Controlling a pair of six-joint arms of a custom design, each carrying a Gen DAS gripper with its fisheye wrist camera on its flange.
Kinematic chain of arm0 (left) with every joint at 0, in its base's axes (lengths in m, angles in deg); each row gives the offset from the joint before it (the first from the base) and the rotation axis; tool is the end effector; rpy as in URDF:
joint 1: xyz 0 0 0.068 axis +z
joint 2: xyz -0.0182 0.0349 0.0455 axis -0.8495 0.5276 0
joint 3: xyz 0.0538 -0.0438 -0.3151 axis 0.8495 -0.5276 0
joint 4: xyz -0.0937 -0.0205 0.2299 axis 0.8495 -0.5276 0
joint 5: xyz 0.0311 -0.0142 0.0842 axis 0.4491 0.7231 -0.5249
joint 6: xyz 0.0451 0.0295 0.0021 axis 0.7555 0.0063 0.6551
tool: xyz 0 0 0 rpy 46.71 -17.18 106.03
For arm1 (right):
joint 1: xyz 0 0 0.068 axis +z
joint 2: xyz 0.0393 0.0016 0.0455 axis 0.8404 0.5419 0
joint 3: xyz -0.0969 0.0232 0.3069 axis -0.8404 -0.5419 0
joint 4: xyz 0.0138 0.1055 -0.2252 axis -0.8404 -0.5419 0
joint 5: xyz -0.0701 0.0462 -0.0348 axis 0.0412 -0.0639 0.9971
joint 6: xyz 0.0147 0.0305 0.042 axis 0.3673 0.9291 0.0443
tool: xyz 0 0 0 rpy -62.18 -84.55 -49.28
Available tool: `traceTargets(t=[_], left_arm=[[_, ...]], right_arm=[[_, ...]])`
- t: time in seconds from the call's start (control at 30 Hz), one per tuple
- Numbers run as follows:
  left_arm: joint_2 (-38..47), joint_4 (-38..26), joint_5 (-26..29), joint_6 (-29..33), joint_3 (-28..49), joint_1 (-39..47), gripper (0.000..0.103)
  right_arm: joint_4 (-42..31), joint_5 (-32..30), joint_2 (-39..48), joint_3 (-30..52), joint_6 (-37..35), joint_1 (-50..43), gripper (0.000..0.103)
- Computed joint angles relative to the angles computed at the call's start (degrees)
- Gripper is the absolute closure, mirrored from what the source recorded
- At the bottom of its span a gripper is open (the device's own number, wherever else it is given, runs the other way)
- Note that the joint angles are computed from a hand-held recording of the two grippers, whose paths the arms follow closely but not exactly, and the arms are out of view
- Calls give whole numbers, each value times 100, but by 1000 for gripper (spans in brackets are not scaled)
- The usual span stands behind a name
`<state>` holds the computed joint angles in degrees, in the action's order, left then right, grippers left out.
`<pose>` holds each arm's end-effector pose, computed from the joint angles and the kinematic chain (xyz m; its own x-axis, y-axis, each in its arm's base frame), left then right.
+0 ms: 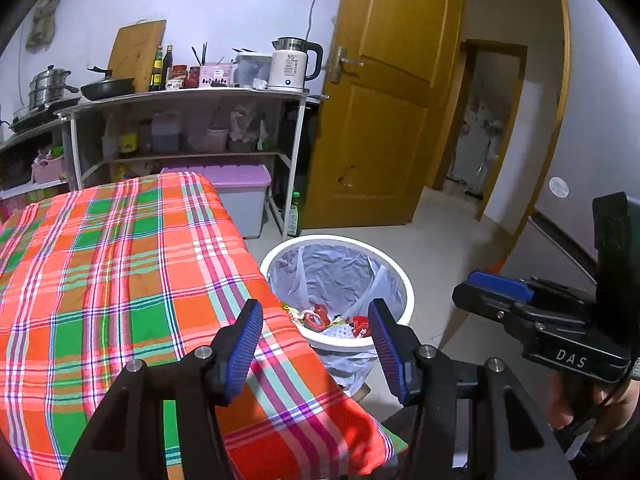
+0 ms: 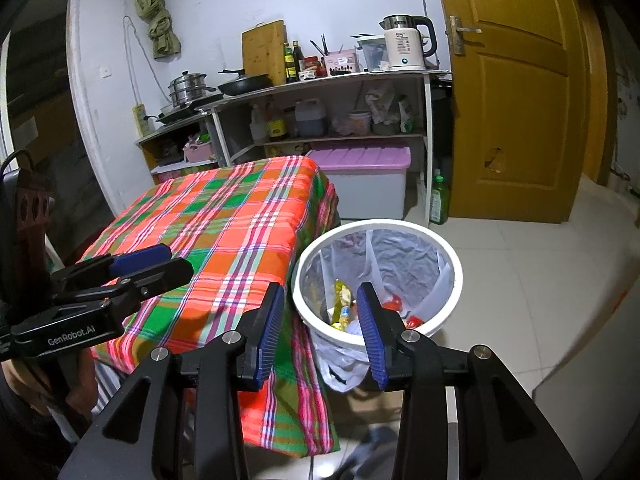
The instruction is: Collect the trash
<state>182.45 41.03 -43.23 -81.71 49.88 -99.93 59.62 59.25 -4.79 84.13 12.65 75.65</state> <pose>0.2613 -0.2306 0.2617 -0.5539 0.1553 -0.8180 0.5022 0.8459 -0.1794 0.2238 0.0714 0.2639 -0.5988 0.0529 -0.7992 -0.1083 0.9833 0.1462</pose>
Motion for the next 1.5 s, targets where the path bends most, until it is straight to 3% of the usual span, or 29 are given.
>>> traceTargets(t=[1.5], left_arm=[[48, -28, -545, 131, -23, -188, 49]], right_arm=[[87, -10, 35, -136, -29, 29, 64]])
